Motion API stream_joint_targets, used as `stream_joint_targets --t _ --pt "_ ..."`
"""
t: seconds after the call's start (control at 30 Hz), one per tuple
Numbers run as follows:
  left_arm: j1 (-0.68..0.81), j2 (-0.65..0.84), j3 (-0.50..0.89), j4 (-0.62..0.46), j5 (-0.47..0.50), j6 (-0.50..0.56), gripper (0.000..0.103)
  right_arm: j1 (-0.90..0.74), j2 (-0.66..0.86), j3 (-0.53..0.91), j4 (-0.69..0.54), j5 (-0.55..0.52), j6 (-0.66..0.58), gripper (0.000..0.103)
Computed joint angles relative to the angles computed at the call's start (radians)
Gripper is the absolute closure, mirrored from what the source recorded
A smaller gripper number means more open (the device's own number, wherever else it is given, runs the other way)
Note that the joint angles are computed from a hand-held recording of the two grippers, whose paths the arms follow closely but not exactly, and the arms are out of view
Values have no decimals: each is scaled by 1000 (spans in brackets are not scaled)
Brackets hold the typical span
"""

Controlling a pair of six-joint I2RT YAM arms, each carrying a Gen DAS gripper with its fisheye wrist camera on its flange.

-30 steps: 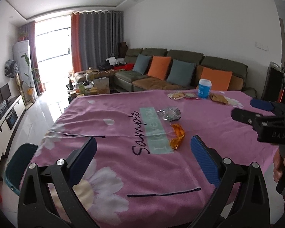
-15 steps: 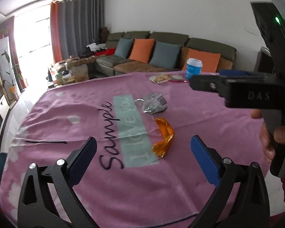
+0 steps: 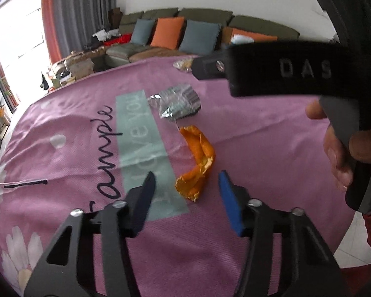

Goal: Collect trash
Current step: 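Grasp the orange wrapper with the left gripper while the right gripper grasps the clear snack bag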

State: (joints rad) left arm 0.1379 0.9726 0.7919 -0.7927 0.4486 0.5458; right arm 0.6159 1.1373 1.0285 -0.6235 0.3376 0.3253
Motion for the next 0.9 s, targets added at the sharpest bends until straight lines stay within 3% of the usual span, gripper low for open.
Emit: stream_joint_targets --t 0.07,0.3,0.5,0.67,0.9 --pt "-14 -6 -13 14 -7 -1 70 -6 14 3 8 -10 -4 7" --pt "-37 -16 -24 22 -19 1 77 -18 66 22 8 -52 -12 7" --pt "3 0 -20 13 30 22 81 -13 147 71 5 -83 -31 9" --pt "47 0 -17 -2 72 53 83 -26 213 111 -2 -113 -36 19" --pt "159 17 3 -47 134 129 84 -33 297 152 -14 -139 -35 25"
